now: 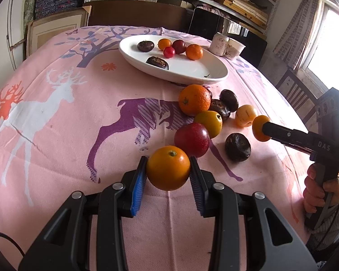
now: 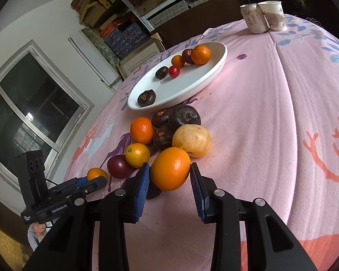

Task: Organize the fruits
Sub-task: 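Lower both oranges onto the white plate and open both tools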

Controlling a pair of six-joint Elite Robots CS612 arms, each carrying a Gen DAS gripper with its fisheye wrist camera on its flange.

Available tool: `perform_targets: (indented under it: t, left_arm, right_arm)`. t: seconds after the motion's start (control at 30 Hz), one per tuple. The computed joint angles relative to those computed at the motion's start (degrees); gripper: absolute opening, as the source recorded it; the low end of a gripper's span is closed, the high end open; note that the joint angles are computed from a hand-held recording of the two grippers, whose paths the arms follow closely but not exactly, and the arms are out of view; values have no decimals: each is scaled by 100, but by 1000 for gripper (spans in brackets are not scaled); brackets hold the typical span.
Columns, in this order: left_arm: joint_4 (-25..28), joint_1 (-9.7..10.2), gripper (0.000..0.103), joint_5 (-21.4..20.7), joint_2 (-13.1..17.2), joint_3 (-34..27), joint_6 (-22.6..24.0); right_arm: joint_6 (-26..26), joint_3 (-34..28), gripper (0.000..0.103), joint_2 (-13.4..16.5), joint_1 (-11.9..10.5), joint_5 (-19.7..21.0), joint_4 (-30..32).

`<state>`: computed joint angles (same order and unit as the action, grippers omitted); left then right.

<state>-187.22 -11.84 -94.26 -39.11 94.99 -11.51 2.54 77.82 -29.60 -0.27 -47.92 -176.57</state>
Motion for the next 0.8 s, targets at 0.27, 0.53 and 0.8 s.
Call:
perform_targets:
  t: [0.27, 0.53, 0.8]
  left_arm:
    - [77, -56, 36, 533, -45, -498, 15]
    - [298, -152, 36, 970, 223, -1472, 113]
    - [1110, -83, 36, 757, 764, -2362, -45]
  right_arm:
    - [386, -114, 37, -19, -76, 158, -373]
    - [541, -781, 37, 1, 32, -214, -396]
    - [509, -1904, 37, 603, 289, -838, 251]
